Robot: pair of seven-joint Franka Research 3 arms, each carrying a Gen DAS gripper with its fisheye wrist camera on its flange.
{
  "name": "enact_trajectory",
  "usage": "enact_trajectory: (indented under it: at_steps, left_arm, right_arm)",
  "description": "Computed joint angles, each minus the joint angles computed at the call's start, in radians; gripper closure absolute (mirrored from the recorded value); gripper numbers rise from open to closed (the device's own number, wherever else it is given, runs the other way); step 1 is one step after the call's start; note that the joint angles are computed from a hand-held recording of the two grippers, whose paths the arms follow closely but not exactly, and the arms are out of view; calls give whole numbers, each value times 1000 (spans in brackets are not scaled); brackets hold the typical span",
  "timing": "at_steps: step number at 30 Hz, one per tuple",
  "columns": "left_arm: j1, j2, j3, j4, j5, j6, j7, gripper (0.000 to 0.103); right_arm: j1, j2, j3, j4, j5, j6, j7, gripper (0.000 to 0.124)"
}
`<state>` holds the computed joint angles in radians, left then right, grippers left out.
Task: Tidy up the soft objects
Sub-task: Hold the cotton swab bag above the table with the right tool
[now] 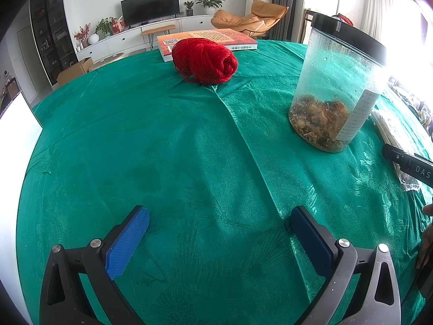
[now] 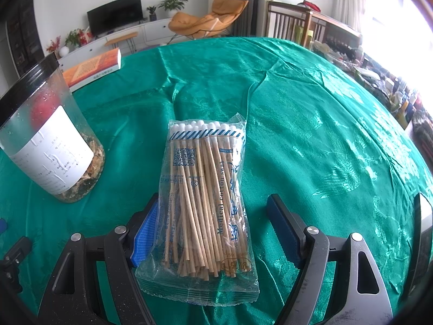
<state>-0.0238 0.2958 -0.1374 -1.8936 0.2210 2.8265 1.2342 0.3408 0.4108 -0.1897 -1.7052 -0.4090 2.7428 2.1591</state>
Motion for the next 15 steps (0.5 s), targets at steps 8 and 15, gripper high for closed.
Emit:
enact_trajectory:
  at_steps: [8,15]
  left_arm:
    - [0,0,0,1,0,0,0,0]
    - [-6,-1,5,0,9,-2,-14,0]
  right_arm:
    - [1,0,-1,0,1,1,0,44]
    - [2,0,-2,0,1,2,0,44]
